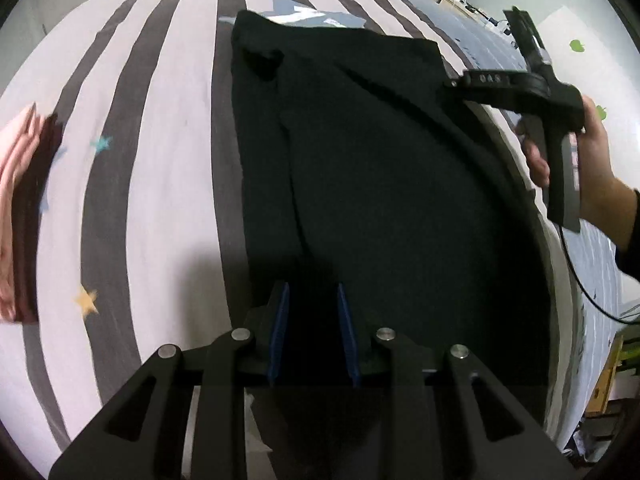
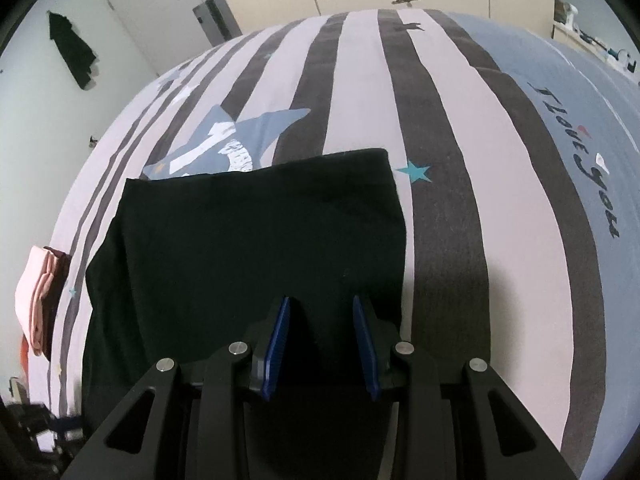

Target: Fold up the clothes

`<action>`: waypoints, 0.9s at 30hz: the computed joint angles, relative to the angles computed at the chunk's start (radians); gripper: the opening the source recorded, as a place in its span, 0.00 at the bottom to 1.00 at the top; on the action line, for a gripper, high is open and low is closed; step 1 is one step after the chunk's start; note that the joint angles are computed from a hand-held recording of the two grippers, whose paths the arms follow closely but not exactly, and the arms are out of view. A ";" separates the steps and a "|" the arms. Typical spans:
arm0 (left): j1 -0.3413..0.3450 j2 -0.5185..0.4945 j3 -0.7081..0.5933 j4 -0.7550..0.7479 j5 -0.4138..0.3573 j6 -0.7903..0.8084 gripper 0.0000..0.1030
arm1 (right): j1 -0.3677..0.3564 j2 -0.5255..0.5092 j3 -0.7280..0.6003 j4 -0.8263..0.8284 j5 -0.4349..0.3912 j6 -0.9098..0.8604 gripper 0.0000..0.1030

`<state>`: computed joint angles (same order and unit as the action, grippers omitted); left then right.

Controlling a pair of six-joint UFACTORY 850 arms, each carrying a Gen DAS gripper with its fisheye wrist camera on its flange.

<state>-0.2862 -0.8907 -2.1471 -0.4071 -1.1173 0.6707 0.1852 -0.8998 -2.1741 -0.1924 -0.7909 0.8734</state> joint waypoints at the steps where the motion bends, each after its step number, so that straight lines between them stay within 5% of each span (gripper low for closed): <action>1: -0.001 0.005 0.010 0.005 0.003 0.001 0.21 | 0.001 -0.003 -0.005 -0.002 -0.010 -0.003 0.29; 14: 0.015 0.165 0.257 -0.008 0.011 0.080 0.21 | 0.002 -0.007 -0.020 0.003 -0.051 -0.011 0.29; 17: 0.016 0.191 0.290 -0.003 0.010 0.090 0.03 | 0.002 -0.003 -0.014 0.006 -0.051 -0.013 0.29; 27: 0.067 0.221 0.322 -0.010 -0.032 0.044 0.02 | -0.008 0.010 0.004 0.043 -0.057 -0.023 0.29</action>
